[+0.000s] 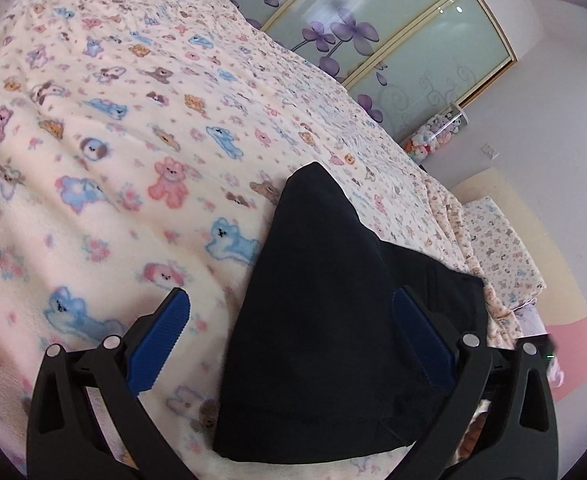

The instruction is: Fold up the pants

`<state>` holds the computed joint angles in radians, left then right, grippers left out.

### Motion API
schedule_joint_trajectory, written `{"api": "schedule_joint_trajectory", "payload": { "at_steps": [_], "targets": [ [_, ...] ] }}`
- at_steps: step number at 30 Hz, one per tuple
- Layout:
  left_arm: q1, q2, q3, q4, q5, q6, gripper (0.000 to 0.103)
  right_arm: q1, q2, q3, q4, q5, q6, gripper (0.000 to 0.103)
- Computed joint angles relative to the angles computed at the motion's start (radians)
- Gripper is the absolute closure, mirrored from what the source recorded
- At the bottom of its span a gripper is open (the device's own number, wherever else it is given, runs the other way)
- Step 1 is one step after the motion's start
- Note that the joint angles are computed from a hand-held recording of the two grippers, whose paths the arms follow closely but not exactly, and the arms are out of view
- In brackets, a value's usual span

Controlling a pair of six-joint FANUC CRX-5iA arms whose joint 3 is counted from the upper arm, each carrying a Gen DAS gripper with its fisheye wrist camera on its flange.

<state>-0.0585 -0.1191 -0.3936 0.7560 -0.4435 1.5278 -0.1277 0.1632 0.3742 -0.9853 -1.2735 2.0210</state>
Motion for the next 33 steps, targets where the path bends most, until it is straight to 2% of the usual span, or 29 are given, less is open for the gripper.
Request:
{"api": "schedule_joint_trajectory", "payload": {
  "at_steps": [3, 6, 8, 11, 14, 16, 17, 18, 20, 21, 26, 28, 29, 33],
  "targets": [
    [-0.002, 0.009, 0.013, -0.009, -0.011, -0.016, 0.002, 0.034, -0.032, -0.018, 0.019, 0.035, 0.037, 0.058],
    [-0.007, 0.020, 0.018, 0.026, -0.018, -0.060, 0.002, 0.042, -0.029, -0.018, 0.042, 0.045, 0.007, 0.059],
    [-0.001, 0.046, 0.052, 0.020, -0.058, -0.078, 0.002, 0.032, -0.012, -0.009, 0.035, 0.035, -0.021, 0.059],
    [0.017, 0.115, 0.182, -0.108, -0.201, -0.027, 0.002, 0.002, 0.003, -0.010, 0.020, 0.013, -0.025, 0.059],
    [0.030, 0.181, 0.262, -0.102, -0.305, -0.062, 0.002, -0.011, 0.015, -0.006, 0.004, 0.003, -0.034, 0.059],
    [0.046, 0.251, 0.321, -0.045, -0.413, -0.107, 0.003, -0.014, 0.020, -0.002, -0.002, 0.000, -0.035, 0.059],
    [0.051, 0.282, 0.352, -0.035, -0.464, -0.115, 0.006, -0.016, 0.025, 0.001, -0.006, -0.002, -0.035, 0.059],
    [0.053, 0.323, 0.411, -0.067, -0.529, -0.094, 0.006, -0.019, 0.029, 0.004, -0.012, -0.005, -0.038, 0.059],
    [0.053, 0.369, 0.481, -0.112, -0.588, -0.073, 0.009, -0.026, 0.040, 0.009, -0.022, -0.013, -0.045, 0.059],
    [0.058, 0.395, 0.504, -0.100, -0.614, -0.072, 0.012, -0.031, 0.047, 0.013, -0.027, -0.017, -0.051, 0.059],
    [0.072, 0.445, 0.523, -0.053, -0.631, -0.034, 0.013, -0.042, 0.071, 0.020, -0.024, -0.027, -0.085, 0.059],
    [0.070, 0.440, 0.511, -0.034, -0.612, -0.036, 0.015, -0.047, 0.081, 0.023, -0.027, -0.033, -0.104, 0.059],
    [0.069, 0.431, 0.495, -0.017, -0.596, -0.045, 0.023, -0.051, 0.089, 0.027, -0.032, -0.038, -0.117, 0.059],
    [0.064, 0.402, 0.468, -0.015, -0.565, -0.054, 0.042, -0.066, 0.108, 0.032, -0.050, -0.053, -0.150, 0.059]
  ]
}}
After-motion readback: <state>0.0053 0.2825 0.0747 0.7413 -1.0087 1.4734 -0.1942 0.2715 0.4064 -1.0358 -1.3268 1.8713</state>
